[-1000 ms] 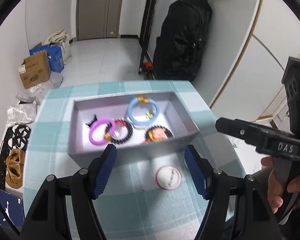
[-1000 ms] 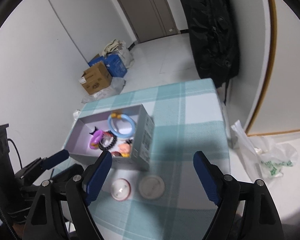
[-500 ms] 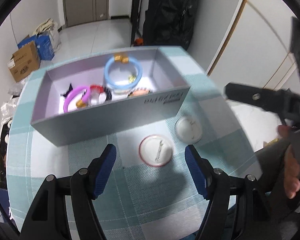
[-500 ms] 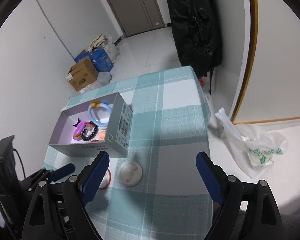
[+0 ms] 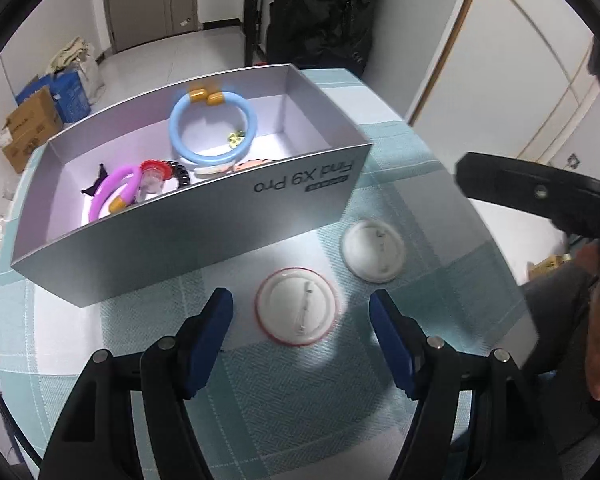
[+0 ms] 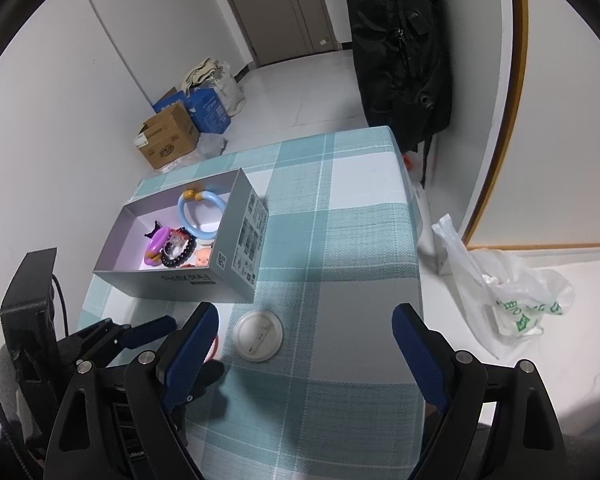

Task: Organize jewelry
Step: 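Withdraw both tools from the box toward the white badges, then grasp the red-rimmed white badge with the left tool, then grasp the plain white badge with the right tool while the left tool holds its badge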

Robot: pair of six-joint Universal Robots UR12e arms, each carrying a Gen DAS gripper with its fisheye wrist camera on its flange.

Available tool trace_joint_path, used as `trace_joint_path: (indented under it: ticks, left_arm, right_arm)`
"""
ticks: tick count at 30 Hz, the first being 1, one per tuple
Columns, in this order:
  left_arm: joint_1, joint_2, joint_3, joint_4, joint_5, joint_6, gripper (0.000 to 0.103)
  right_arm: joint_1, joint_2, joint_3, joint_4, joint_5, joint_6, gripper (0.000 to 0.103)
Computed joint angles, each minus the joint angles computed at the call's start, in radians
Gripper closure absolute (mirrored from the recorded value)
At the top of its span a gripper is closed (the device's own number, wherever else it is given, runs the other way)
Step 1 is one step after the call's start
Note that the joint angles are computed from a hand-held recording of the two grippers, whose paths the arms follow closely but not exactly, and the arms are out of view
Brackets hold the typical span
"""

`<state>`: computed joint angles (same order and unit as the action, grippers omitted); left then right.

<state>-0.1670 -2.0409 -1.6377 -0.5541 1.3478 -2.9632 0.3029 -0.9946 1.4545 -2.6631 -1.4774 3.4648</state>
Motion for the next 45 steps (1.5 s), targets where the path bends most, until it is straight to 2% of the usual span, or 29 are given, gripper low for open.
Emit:
trace_joint_path:
  ticks: [2,3,5,11,16,19,25,33,38,45]
  left_arm:
    - [-0.009,0.001,-0.003,0.015,0.041,0.019,0.044]
    - [-0.013,0.0,-0.005,0.025,0.062,0.027,0.052]
    - [-0.009,0.004,-0.012,0.036,0.041,0.044,0.066]
    - [-0.007,0.005,-0.021,0.052,0.029,0.071,0.065]
    - [-0.001,0.003,-0.011,0.029,0.016,0.046,0.065]
    - [0.016,0.007,-0.008,0.018,-0.058,0.018,0.065]
    - [0.043,0.033,-0.033,0.084,-0.122,-0.047,0.065]
    - [0.068,0.058,-0.06,0.245,-0.128,-0.156,0.065]
    - [0.081,0.058,-0.062,0.267,-0.121,-0.193,0.065]
    - [0.104,0.062,-0.065,0.281,-0.158,-0.249,0.065]
  right_arm:
    - [0.0,0.002,-0.002,0.003,0.0,0.0,0.014]
    - [-0.001,0.002,-0.002,0.003,0.0,0.001,0.014]
    - [-0.001,0.003,-0.004,0.005,0.0,0.004,0.014]
    - [0.002,0.005,-0.008,0.014,-0.008,-0.004,0.014]
    - [0.003,0.008,-0.01,0.028,-0.019,-0.004,0.014]
    - [-0.002,0.008,-0.012,0.042,-0.001,0.008,0.014]
    - [-0.001,0.008,-0.006,0.011,0.007,0.002,0.014]
    - [0.017,0.022,-0.026,0.051,0.008,-0.085,0.015]
    - [0.03,0.033,-0.044,0.081,0.016,-0.155,0.019]
    - [0.045,0.059,-0.082,0.152,-0.006,-0.197,0.034]
